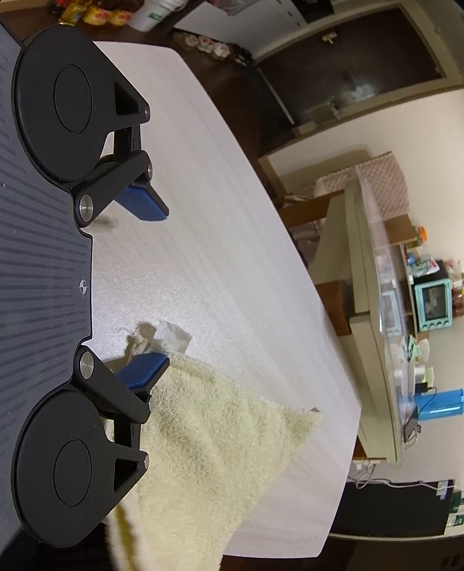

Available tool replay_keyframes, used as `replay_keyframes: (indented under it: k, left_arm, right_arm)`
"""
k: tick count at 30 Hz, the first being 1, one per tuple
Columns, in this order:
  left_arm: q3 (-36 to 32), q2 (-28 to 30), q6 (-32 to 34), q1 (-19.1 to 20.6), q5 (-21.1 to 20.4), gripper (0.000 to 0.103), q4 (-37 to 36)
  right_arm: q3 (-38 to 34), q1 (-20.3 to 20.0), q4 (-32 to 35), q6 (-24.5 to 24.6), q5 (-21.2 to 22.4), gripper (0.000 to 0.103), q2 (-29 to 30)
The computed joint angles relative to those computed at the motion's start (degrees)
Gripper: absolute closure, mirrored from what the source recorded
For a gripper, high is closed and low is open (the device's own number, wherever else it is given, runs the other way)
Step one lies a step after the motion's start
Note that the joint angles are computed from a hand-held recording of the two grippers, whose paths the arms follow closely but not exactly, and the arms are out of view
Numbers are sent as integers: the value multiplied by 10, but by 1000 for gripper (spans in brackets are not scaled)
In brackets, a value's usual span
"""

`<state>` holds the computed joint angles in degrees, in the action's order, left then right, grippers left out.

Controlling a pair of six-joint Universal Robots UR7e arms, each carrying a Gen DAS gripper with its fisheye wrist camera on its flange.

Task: Fold towel
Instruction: 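Grasp the towel triangle's tip with the right gripper and drag it across the table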

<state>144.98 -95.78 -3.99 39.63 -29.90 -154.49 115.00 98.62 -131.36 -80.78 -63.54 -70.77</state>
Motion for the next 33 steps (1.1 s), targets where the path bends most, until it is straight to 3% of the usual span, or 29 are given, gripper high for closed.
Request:
replay_keyframes:
  k: [1,6,11,15,24,33]
  left_arm:
    - [-5,-1,1,5,-7,15,4]
    - [-20,-7,1,24,-33,12,18]
    - [-16,-3,7,24,-29,14,-27]
    - [-7,6,20,13,-8,14,-76]
    - [-9,29,61,-4,-10,14,-125]
    - [-11,57,79,-2,-35,14,-137]
  right_arm:
    - [-7,-3,0,6,8,92,4]
    - [-97,-36,-51,149,50,92,74]
    - [-177,-55,-50,247,28,92,140]
    - [-193,-77,-62,298,7,92,159]
    - [-252,-79,-44,343,-59,92,203]
    - [-277,-58,-64,334,-140,91,234]
